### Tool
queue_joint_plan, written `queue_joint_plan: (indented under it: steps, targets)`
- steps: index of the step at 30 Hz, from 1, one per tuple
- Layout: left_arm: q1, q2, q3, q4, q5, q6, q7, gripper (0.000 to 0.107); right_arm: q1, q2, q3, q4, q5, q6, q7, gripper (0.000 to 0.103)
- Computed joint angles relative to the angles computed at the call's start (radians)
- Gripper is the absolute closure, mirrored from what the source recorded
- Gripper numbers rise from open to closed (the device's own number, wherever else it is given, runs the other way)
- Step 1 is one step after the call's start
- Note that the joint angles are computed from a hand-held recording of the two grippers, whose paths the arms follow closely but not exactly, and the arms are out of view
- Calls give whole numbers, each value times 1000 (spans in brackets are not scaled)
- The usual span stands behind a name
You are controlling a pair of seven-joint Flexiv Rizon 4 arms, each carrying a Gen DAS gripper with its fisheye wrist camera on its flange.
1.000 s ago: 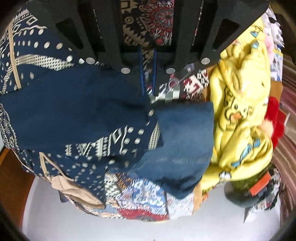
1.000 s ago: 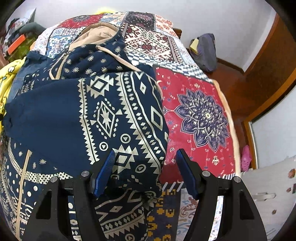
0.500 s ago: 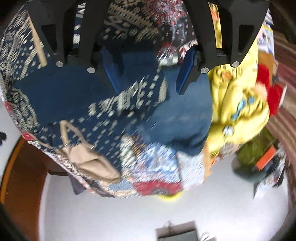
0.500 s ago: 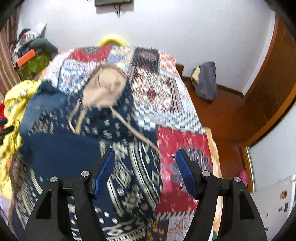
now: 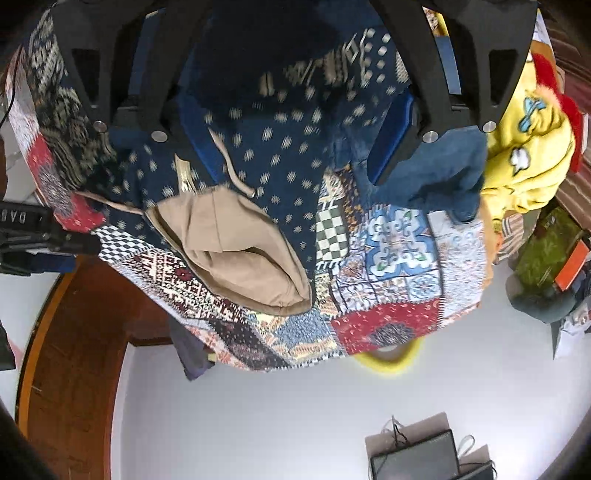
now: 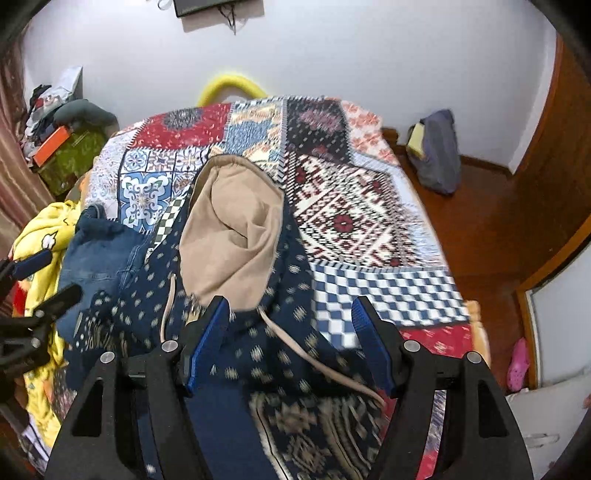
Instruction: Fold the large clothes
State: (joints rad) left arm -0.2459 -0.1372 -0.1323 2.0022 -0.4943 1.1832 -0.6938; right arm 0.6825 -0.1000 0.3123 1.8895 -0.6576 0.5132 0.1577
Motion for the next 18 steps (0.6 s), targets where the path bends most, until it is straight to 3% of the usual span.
queue_joint_plan:
  steps: [7,10,13,14,16,18]
  targets:
    - [-5,-154,-14,-121,81,-67,-135,27,-47,-70,-44,13,63,126,-15,38]
    - [-36,-229,26,-196,181,-78,-290,27,-64,-96,-63,33,71,184,8,38]
    - [-21,-286,7,-246,184,-116,-349,27,-72,-124,-73,35,99,202,16,38]
    - [-15,-295,-2,-251,181,-118,-352,29,-74,-132,-78,42,97,223,21,39]
    - [-5,-311,-21,-252,176,-111,-339,35,-81,-135,-91,72,72,294,44,50]
    - [13,-316,-51,-239,152,-94,-297,53,-85,-133,-108,104,29,359,95,62]
